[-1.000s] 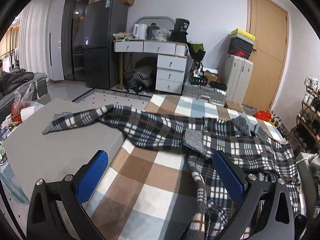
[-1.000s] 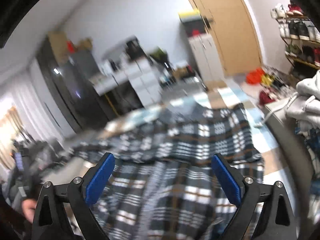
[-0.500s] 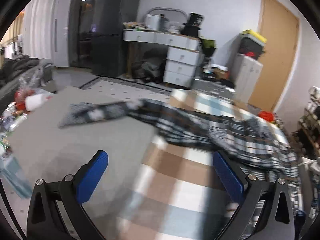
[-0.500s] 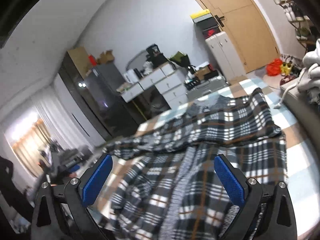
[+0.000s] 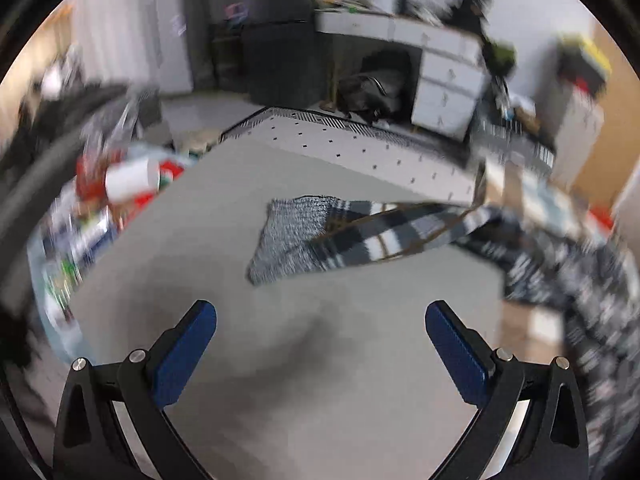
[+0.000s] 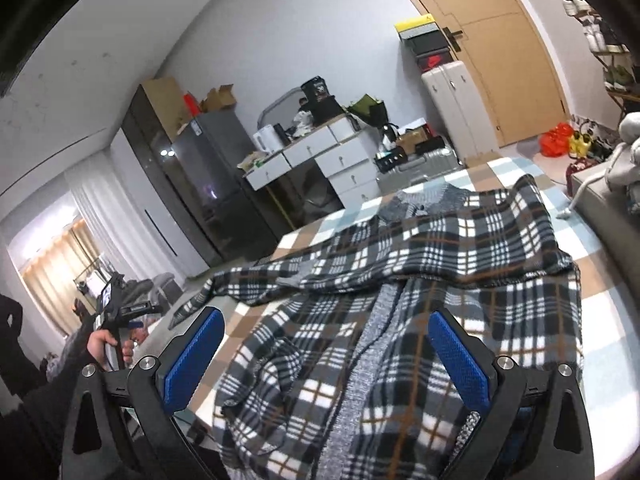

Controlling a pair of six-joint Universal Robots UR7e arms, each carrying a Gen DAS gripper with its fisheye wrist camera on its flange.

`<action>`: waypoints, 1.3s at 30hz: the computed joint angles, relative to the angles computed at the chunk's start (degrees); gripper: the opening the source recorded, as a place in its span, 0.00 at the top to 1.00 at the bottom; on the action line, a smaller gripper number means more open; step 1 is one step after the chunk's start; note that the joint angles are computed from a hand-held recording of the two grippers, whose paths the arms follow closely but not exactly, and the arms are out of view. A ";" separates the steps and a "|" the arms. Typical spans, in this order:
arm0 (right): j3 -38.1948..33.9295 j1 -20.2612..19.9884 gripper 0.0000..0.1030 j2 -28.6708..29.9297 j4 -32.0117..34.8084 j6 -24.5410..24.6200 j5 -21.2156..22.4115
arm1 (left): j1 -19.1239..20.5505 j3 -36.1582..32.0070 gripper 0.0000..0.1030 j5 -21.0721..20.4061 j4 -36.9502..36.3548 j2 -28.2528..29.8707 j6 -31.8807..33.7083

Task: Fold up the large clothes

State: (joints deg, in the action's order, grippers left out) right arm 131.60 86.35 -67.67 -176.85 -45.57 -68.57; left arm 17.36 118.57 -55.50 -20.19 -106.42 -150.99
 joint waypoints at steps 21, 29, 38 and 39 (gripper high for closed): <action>-2.01 4.04 0.00 6.79 -4.06 2.90 -9.17 | 12.52 0.27 0.98 9.04 -15.27 -7.64 38.71; -1.48 4.05 0.00 6.92 -2.57 0.74 -10.48 | -2.27 -5.03 0.99 5.86 -28.90 -13.33 36.52; -1.04 4.27 0.00 7.15 -3.08 0.92 -11.22 | 7.24 -6.97 0.99 13.80 -19.72 -13.33 24.24; -0.81 4.27 0.00 7.04 -3.49 0.72 -11.17 | 10.12 -5.43 0.98 14.79 -20.69 -15.10 22.01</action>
State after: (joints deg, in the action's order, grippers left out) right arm 130.79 90.62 -60.63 -180.33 -44.85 -79.74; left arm 27.48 113.14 -40.71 -40.88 -121.52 -128.99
